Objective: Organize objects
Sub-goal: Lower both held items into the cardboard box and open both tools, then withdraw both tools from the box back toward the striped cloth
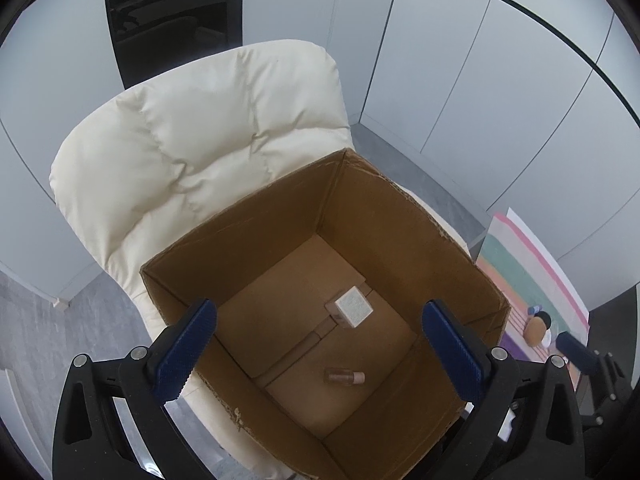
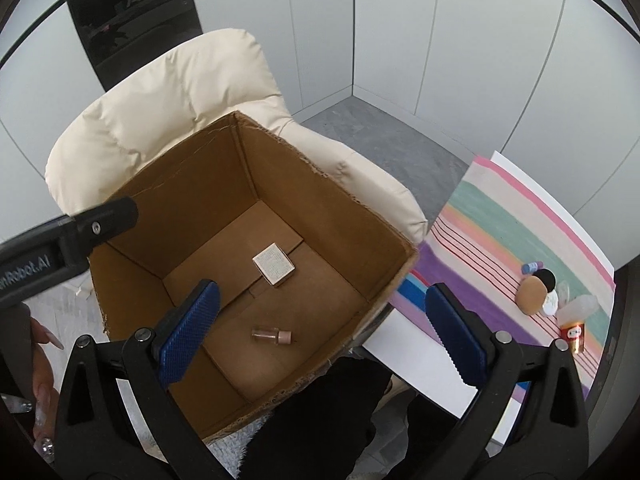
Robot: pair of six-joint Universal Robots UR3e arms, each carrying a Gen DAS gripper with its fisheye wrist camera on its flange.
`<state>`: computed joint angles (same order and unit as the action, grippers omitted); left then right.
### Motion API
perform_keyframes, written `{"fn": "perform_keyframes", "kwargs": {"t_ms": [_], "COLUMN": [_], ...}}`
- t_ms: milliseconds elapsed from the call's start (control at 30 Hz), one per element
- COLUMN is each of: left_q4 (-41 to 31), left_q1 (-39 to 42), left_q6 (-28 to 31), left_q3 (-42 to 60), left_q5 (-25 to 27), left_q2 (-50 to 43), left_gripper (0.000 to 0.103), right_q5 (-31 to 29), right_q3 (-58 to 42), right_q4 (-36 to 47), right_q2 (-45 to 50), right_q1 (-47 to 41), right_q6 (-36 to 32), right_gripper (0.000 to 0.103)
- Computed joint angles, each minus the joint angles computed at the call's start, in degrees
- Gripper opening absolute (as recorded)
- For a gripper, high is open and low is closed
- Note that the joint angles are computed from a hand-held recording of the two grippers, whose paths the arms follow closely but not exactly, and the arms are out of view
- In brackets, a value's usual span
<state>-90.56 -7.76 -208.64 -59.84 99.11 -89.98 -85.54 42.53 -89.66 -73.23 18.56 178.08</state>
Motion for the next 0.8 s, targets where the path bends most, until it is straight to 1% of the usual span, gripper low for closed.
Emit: {"fn": "perform_keyframes", "kwargs": {"t_ms": [67, 200, 267, 600, 800], "left_q4": [-0.58, -1.52, -2.11, -5.95, -8.21], "left_q1": [-0.27, 0.04, -0.70, -5.25, -7.66], "left_q6": [-0.24, -0.15, -0.36, -1.68, -2.11], "left_q3": [0.14, 0.36, 1.01, 4.52, 3.35], "left_q5": [0.76, -0.69, -0.25, 2.34, 2.90], "left_q2": [0.36, 1.16, 1.08, 1.38, 3.93], "left_gripper": [0.103, 0.103, 0.103, 0.103, 0.103], "right_q5": [0.24, 0.32, 0.69, 0.94, 2.30], "right_q3": [-0.21, -1.50, -1.57, 1.38, 4.62], "right_q4": [0.61, 1.88, 2.35, 4.36, 6.39], "right_q2": [-0.64, -1.17, -1.78, -7.52, -12.73], "right_q1": [-0.54, -1.18, -1.45, -2.57, -4.12], "right_q6": [-0.06, 0.35, 0.57, 0.79, 1.18], "right_gripper": [0.103, 0.103, 0.103, 0.103, 0.103]}}
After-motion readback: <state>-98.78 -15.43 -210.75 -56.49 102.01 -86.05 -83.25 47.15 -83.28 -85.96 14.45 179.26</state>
